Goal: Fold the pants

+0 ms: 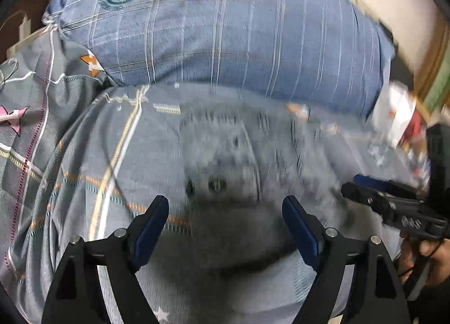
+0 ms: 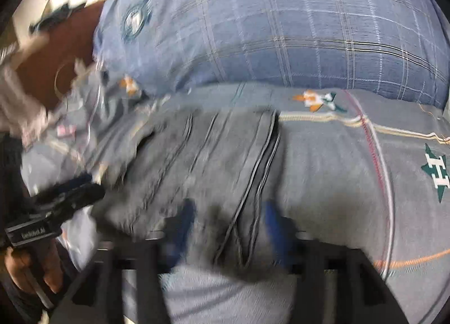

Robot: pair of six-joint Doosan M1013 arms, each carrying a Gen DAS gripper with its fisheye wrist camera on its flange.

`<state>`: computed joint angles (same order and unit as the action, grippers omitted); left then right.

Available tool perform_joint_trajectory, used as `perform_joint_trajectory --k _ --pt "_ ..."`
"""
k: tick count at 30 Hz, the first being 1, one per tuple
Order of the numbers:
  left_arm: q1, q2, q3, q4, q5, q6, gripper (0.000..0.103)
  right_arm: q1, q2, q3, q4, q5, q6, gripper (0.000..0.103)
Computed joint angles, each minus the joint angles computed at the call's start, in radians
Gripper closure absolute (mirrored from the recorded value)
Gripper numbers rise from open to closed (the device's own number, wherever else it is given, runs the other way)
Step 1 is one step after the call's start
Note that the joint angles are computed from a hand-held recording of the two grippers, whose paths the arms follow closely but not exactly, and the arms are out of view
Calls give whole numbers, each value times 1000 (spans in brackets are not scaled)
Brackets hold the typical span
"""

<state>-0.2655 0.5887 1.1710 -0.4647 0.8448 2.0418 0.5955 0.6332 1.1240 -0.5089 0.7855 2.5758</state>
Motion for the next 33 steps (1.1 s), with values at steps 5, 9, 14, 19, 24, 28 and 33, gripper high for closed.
perform_joint_trajectory --k 5,9,14,19,24,28,33 --pt "-11 15 -6 87 32 -133 19 -5 22 -13 79 81 -24 26" --pt "-20 -43 38 133 -52 -138 19 22 -33 32 -66 74 86 25" --pt "-36 -116 124 218 -153 -204 19 75 -96 115 -267 54 288 2" --pt "-41 -184 234 239 -250 -241 19 131 -97 153 -387 122 385 0" --pt "-36 -207 273 204 -271 -212 19 151 -81 166 -388 153 400 0" --pt "-30 -213 284 184 -266 -217 19 177 -77 190 -498 189 497 0" --pt "-31 -213 288 195 -261 -236 19 183 -77 203 -553 185 535 0"
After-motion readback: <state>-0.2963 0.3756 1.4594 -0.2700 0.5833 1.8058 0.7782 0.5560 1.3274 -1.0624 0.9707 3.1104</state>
